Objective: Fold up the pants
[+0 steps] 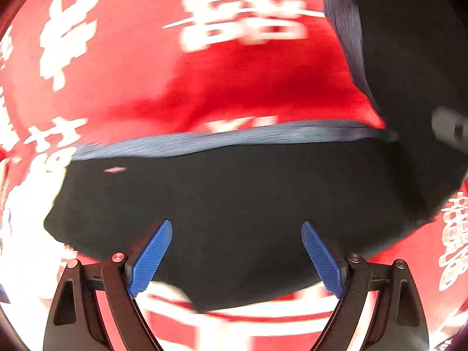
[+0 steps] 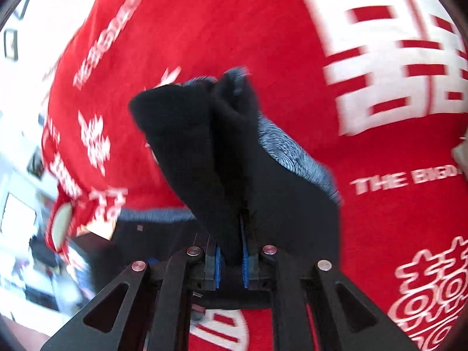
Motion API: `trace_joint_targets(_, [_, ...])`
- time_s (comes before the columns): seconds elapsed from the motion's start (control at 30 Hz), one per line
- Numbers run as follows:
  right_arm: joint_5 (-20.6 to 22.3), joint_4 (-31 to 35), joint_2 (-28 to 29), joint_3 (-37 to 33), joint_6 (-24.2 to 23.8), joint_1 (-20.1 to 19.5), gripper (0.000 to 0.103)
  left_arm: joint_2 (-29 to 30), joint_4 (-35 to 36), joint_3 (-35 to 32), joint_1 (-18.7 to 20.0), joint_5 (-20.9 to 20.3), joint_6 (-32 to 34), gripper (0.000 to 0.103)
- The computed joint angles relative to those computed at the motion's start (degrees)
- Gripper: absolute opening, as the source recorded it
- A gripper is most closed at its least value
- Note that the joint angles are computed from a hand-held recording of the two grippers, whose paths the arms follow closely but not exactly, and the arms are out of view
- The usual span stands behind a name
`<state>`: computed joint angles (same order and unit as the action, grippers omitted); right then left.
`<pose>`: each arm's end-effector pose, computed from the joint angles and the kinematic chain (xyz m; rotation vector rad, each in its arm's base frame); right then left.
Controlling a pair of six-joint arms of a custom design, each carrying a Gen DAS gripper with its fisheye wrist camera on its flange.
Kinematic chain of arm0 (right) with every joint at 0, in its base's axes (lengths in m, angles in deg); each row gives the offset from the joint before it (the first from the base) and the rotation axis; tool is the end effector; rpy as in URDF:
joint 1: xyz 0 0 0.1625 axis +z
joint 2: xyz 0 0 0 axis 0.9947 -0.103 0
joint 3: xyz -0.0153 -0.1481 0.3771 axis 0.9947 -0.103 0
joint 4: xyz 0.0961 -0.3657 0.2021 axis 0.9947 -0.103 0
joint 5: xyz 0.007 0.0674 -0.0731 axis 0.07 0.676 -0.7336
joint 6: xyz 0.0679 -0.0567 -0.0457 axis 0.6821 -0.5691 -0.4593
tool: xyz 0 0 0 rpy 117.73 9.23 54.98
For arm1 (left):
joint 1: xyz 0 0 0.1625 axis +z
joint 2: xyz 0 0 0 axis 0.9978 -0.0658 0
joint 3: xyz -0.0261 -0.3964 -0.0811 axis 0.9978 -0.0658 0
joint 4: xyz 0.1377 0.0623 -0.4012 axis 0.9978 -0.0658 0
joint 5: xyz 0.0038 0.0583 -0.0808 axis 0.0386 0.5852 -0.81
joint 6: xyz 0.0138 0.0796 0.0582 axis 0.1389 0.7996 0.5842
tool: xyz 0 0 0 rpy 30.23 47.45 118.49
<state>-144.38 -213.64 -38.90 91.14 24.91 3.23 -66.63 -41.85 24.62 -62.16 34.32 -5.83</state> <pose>0.0945 -0.3945 0.3556 0.3408 -2.7551 0.6372 -0.3491 -0.3709 0.0252 0.1346 2.2162 -0.4528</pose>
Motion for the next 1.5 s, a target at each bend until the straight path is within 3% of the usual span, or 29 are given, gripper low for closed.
trace_joint_targets(0.07, [-3.4, -2.6, 1.9, 3.0, -0.7, 1.9, 0.011, -4.7, 4.3, 3.1, 0.8, -0.8, -2.4, 0.092])
trace_joint_targets(0.27, [-22.1, -19.0, 17.8, 10.1, -2.8, 10.7, 0.013, -14.2, 9.2, 9.8, 3.3, -1.8, -7.3, 0.092])
trace_joint_targets(0.37, [-30.1, -30.2, 23.6, 13.1, -9.3, 14.7, 0.018, -16.1, 6.1, 11.4, 5.3, -1.2, -5.0, 0.092])
trace_joint_targets(0.4, [-31.4, -31.2, 24.0, 13.6, -10.9, 15.8, 0.023, -16.6, 5.5, 11.2, 5.2, -1.5, -4.4, 0.092])
trace_joint_targets(0.5, [-30.1, -22.4, 19.1, 13.9, -9.4, 17.1, 0.038, -17.9, -0.8, 11.2, 6.2, -2.2, 1.0, 0.092])
trace_joint_targets(0.63, [-26.2, -7.6, 8.9, 12.4, 0.1, 15.8, 0.040, -15.9, -13.9, 9.8, 7.2, -6.4, 11.9, 0.092])
trace_joint_targets(0.73, [-25.2, -0.9, 5.0, 10.7, 6.1, 14.4, 0.041, -11.7, -21.3, 7.4, 8.9, -11.0, 19.1, 0.092])
trace_joint_targets(0.87, [-25.1, 2.0, 2.6, 10.0, 9.3, 12.5, 0.041, -5.3, -23.8, 3.9, 10.7, -14.6, 24.1, 0.092])
trace_joint_targets(1.0, [-23.9, 4.2, -1.2, 10.4, 9.3, 10.4, 0.041, -2.9, -26.2, 3.0, 11.6, -15.4, 25.1, 0.090])
trace_joint_targets(1.1, [-23.1, 4.9, -2.5, 10.6, 8.7, 9.1, 0.041, -1.7, -26.5, 2.1, 12.3, -17.0, 25.4, 0.068])
trace_joint_targets(1.2, [-22.0, 5.9, -3.9, 10.5, 9.2, 8.0, 0.041, -0.9, -26.0, 1.8, 12.4, -17.9, 25.4, 0.064])
trace_joint_targets(1.3, [-21.4, 5.8, -4.6, 10.7, 9.4, 7.5, 0.041, 0.1, -25.1, 1.1, 12.9, -19.2, 25.2, 0.040])
trace_joint_targets(1.33, [-21.2, 5.7, -4.8, 10.8, 9.2, 7.2, 0.041, 0.5, -24.3, 0.7, 13.1, -19.2, 24.7, 0.024])
trace_joint_targets(1.43, [-19.9, 6.8, -5.6, 10.9, 9.8, 5.9, 0.041, -0.5, -26.1, 1.9, 13.0, -19.0, 22.6, 0.014])
trace_joint_targets(1.5, [-19.8, 7.1, -6.4, 10.9, 10.1, 5.4, 0.041, -2.6, -27.9, 3.3, 11.8, -18.7, 22.0, 0.014])
